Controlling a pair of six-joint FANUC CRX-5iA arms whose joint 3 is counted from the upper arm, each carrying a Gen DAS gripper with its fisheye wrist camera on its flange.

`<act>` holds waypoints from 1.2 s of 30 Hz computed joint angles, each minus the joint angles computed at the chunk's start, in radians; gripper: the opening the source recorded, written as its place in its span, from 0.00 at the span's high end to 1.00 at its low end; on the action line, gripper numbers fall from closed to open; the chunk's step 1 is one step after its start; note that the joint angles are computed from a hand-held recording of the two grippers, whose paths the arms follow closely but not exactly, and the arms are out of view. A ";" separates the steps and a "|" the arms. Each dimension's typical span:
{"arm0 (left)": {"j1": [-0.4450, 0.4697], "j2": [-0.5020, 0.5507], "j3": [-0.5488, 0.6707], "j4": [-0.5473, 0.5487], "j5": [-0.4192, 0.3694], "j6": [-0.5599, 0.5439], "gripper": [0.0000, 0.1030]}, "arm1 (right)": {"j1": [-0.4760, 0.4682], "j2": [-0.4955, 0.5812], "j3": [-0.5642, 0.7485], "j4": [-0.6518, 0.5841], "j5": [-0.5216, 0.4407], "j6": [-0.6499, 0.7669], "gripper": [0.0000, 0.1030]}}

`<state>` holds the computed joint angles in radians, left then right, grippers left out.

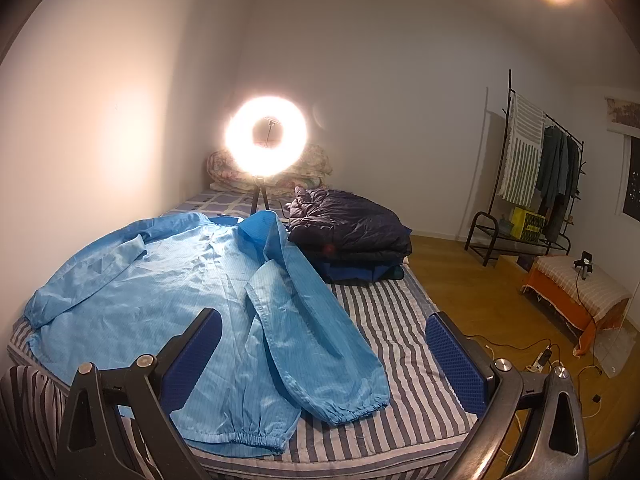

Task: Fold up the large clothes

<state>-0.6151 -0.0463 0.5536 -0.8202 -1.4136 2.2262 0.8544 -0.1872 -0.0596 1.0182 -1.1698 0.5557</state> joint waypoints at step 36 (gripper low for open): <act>0.017 0.004 -0.008 0.004 0.023 -0.002 0.00 | -0.010 0.022 0.024 -0.008 0.012 0.013 0.00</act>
<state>-0.5979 -0.0425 0.5458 -0.8158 -1.3911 2.2243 0.8445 -0.1655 -0.0355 1.0106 -1.1577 0.5688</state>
